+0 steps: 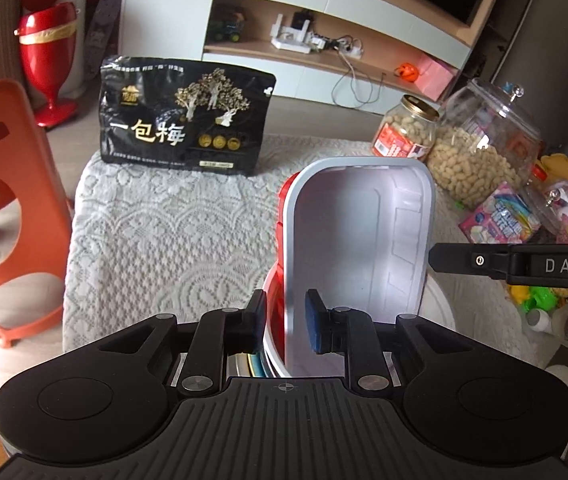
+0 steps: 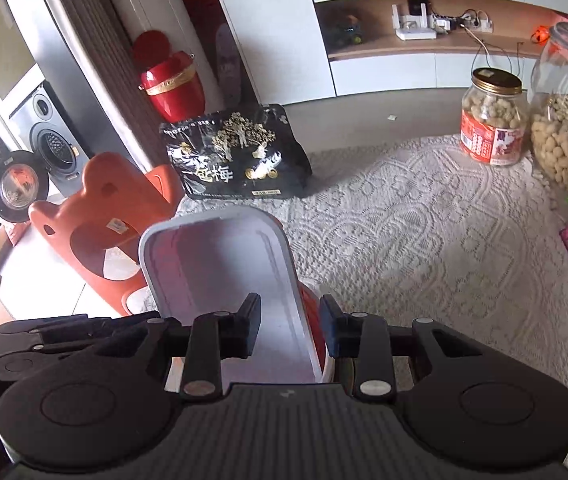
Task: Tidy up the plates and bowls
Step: 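Lift the white tray with both grippers and carry it over the bowl stack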
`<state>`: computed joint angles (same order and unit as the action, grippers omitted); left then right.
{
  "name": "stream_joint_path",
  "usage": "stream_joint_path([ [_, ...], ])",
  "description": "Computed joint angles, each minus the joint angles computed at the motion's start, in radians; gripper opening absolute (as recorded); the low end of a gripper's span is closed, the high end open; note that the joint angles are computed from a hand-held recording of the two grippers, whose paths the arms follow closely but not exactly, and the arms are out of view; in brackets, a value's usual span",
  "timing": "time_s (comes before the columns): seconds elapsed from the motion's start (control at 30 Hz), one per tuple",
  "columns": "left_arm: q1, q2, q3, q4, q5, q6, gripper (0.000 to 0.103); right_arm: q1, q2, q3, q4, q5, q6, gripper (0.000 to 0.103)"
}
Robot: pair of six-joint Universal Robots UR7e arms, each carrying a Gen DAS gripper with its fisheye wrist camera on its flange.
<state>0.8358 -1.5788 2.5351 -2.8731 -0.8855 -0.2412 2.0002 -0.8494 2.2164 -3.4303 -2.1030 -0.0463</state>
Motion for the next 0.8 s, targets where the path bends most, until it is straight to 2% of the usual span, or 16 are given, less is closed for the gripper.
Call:
stream_joint_path([
  [0.1,-0.026,-0.01,0.008,0.037,0.051,-0.033,0.023,0.002,0.02,-0.001,-0.002,-0.043,-0.017,0.033],
  [0.23,-0.033,-0.022,0.005,0.119,0.065,-0.091,0.023,-0.007,0.046,-0.008,0.025,-0.094,-0.005,0.032],
  [0.33,-0.013,-0.022,-0.005,0.153,0.032,-0.116,0.023,-0.026,0.058,-0.01,0.064,-0.107,0.012,0.03],
  [0.43,0.013,-0.014,-0.002,0.099,-0.054,-0.073,0.023,-0.04,0.061,-0.001,0.104,-0.098,0.026,0.025],
  [0.47,0.012,-0.011,0.003,0.084,-0.063,-0.063,0.025,-0.043,0.061,0.002,0.114,-0.092,0.033,0.025],
  [0.57,-0.004,-0.002,0.014,0.055,-0.049,-0.035,0.024,-0.048,0.059,0.01,0.151,-0.062,0.05,0.025],
  [0.67,0.005,-0.003,0.008,0.057,-0.056,-0.04,0.024,-0.021,0.085,0.01,0.123,-0.104,0.014,0.025],
  [0.8,-0.004,-0.017,0.01,0.053,-0.046,-0.044,0.023,-0.026,0.058,0.016,0.15,-0.084,0.026,0.025],
])
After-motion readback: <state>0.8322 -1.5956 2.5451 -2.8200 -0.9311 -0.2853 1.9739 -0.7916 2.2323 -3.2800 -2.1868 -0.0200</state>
